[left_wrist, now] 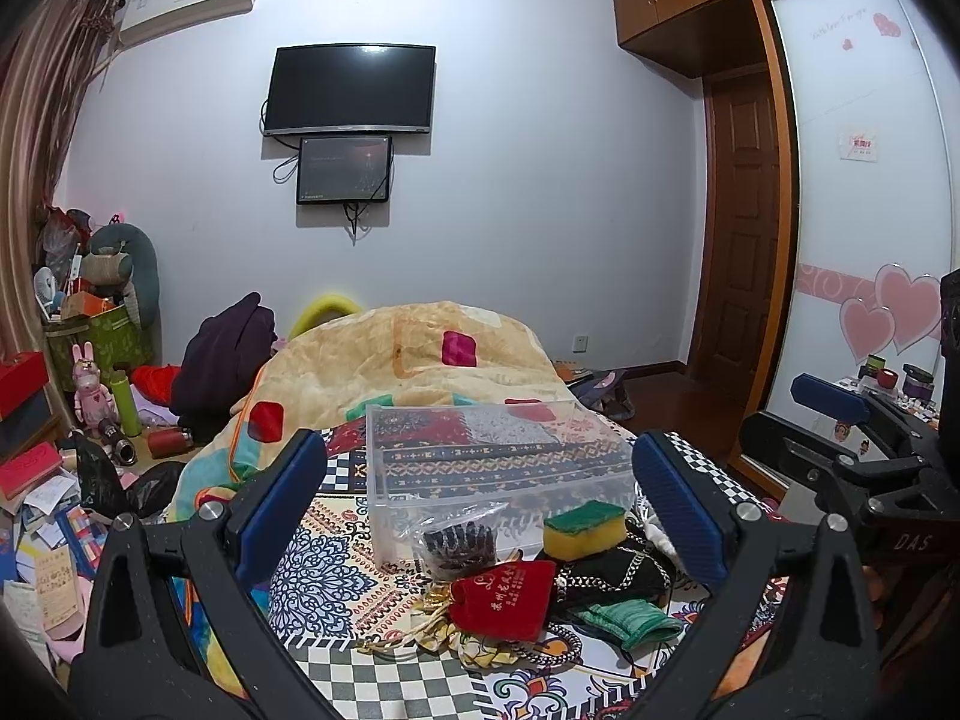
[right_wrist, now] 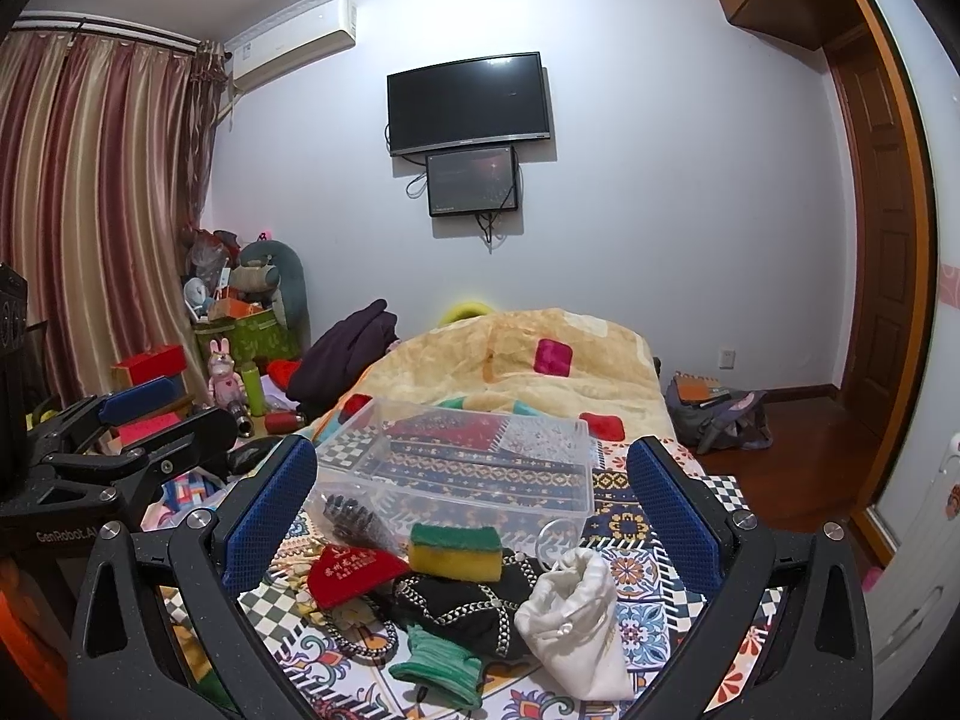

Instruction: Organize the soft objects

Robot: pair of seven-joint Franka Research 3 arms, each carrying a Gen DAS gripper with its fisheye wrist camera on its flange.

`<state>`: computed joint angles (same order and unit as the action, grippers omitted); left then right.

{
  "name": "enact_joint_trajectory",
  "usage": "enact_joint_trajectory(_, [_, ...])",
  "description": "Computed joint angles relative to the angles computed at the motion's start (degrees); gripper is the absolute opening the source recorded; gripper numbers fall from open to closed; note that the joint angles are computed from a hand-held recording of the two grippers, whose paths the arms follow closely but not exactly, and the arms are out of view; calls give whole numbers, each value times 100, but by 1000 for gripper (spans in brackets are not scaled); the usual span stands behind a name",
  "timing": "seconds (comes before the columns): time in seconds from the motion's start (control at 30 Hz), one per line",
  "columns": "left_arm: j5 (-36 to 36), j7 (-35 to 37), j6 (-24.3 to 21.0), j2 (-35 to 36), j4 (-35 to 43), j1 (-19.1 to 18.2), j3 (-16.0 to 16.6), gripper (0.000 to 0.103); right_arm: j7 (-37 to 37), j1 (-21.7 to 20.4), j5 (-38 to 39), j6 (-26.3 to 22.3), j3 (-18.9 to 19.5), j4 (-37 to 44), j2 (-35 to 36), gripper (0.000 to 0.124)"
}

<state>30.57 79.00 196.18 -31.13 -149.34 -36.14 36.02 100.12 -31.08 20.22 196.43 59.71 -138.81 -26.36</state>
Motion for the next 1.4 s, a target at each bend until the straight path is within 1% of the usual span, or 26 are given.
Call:
enact_joint_trajectory(0.13, [22, -11, -4, -12, 8, -35, 28, 103, -13, -11, 10, 43, 18, 4, 53, 103])
enact_joint_trajectory(0.23, [21, 1, -13, -31, 5, -49, 43, 103, -71, 67, 27, 91, -29, -5, 143, 103])
enact_joint_trajectory(0.37, [-1, 14, -10, -30, -1, -49, 37, 103, -180, 18, 131, 134, 68, 11, 158, 103])
enact_joint_trajectory(0.5, [-3, 27, -16, -29, 9, -85, 64, 103, -339, 174, 208, 255, -21, -20, 262, 103])
enact_joint_trajectory(0.53, [16, 40, -47, -49, 18, -149, 117, 103, -398, 201, 265, 268, -29, -17, 278, 103])
enact_joint_trajectory(0.6, [61, 149, -173, -146, 48, -482, 385, 103, -530, 248, 376, 277, -42, -9, 322, 103])
enact_joint_trajectory(0.67, [-21, 312, -329, -217, 79, -762, 584, 103, -655, 311, 467, 270, -84, -10, 384, 103])
enact_joint_trajectory(0.73, [-155, 452, -448, -201, 120, -958, 703, 103, -778, 355, 566, 234, -120, -12, 434, 103])
enact_joint_trajectory(0.8, [-317, 569, -575, -139, 164, -1069, 773, 103, -873, 339, 644, 149, -129, -18, 453, 103])
enact_joint_trajectory(0.87, [-496, 686, -720, -33, 242, -1223, 889, 102, -899, 236, 688, 24, -87, -37, 440, 103])
enact_joint_trajectory(0.93, [-670, 806, -829, 113, 327, -1341, 966, 95, -820, 169, 637, -120, -83, -46, 421, 103])
enact_joint_trajectory(1.07, [-1052, 994, -1010, 563, 533, -1510, 1049, 90, -594, 380, 348, -492, -470, -86, 647, 103])
enact_joint_trajectory(1.13, [-1248, 1019, -1001, 861, 614, -1435, 956, 88, -468, 471, 231, -652, -635, -96, 731, 102])
enact_joint_trajectory(1.17, [-1348, 1056, -1017, 943, 644, -1464, 975, 88, -420, 573, 175, -752, -774, -98, 800, 102])
enact_joint_trajectory(1.2, [-1459, 1082, -1007, 1050, 676, -1490, 999, 88, -390, 716, 121, -843, -950, -99, 873, 100])
enact_joint_trajectory(1.23, [-1562, 1076, -937, 1216, 701, -1424, 940, 88, -351, 808, 68, -941, -1076, -93, 930, 98])
enact_joint_trajectory(1.27, [-1645, 1117, -861, 1341, 719, -1402, 928, 88, -297, 833, 7, -1051, -1141, -81, 989, 97])
enact_joint_trajectory(1.3, [-1731, 1149, -817, 1519, 765, -1346, 886, 88, -231, 834, -55, -1186, -1182, -72, 1008, 94])
enact_joint_trajectory(1.33, [-1805, 1179, -850, 1619, 789, -1260, 803, 88, -89, 636, -160, -1310, -1043, -52, 1006, 87])
enact_joint_trajectory(1.37, [-1915, 1241, -917, 1709, 841, -1375, 905, 88, 55, 518, -249, -1486, -991, -22, 1042, 83])
enact_joint_trajectory(1.4, [-2053, 1340, -975, 1746, 891, -1636, 1144, 88, 142, 600, -338, -1613, -1103, 42, 1145, 79])
